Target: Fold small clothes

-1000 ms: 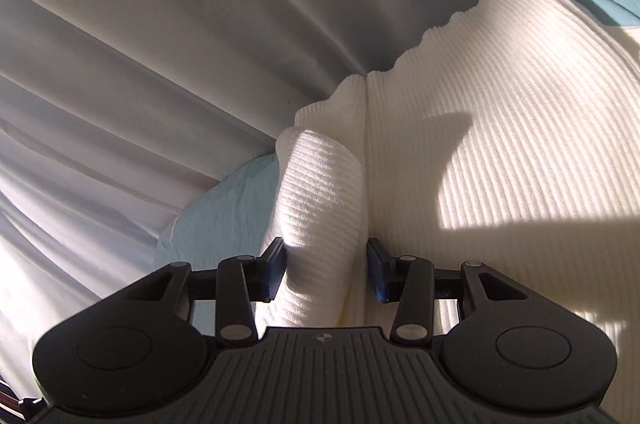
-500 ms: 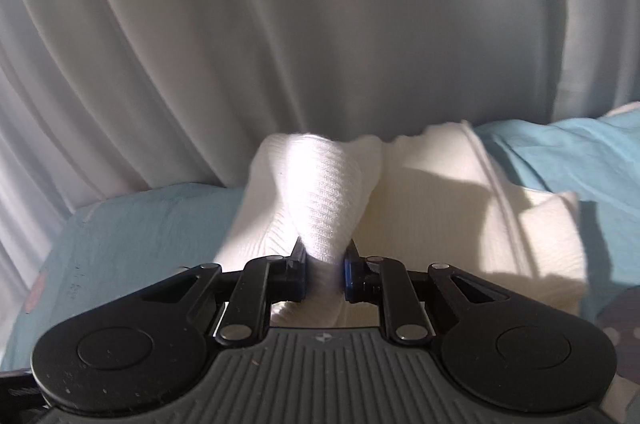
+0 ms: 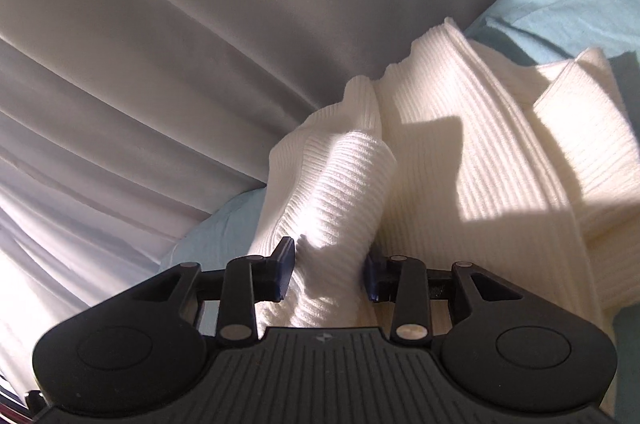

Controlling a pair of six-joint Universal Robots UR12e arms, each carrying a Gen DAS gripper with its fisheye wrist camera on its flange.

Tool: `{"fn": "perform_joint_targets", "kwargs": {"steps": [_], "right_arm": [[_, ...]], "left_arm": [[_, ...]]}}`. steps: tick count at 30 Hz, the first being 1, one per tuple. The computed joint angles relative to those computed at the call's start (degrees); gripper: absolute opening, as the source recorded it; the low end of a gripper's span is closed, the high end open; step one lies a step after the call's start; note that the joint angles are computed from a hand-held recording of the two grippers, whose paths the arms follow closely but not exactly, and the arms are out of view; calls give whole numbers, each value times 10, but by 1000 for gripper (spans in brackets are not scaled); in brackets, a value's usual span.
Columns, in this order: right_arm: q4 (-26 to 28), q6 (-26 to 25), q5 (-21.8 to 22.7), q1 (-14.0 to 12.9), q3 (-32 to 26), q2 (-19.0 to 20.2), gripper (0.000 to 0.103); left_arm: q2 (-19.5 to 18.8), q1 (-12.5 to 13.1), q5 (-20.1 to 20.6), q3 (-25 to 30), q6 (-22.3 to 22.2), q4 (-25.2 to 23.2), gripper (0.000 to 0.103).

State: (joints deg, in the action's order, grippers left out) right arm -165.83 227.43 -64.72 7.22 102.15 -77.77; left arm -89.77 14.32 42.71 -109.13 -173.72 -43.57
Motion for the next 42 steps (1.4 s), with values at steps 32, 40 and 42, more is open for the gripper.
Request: {"fn": "perform_joint_targets", "kwargs": {"steps": [32,40,42], "right_arm": [[47,-42,-208,42,97,-134,43],[-24,34,-217,41,107,-117,6],[-144,147,-129,5,144,-127,5]], "left_arm": [[42,-57,163,-10,110,-23,87],[44,-63,173,-9,124,-28,87],[44,-63,177,-9,125,-25,87]]}}
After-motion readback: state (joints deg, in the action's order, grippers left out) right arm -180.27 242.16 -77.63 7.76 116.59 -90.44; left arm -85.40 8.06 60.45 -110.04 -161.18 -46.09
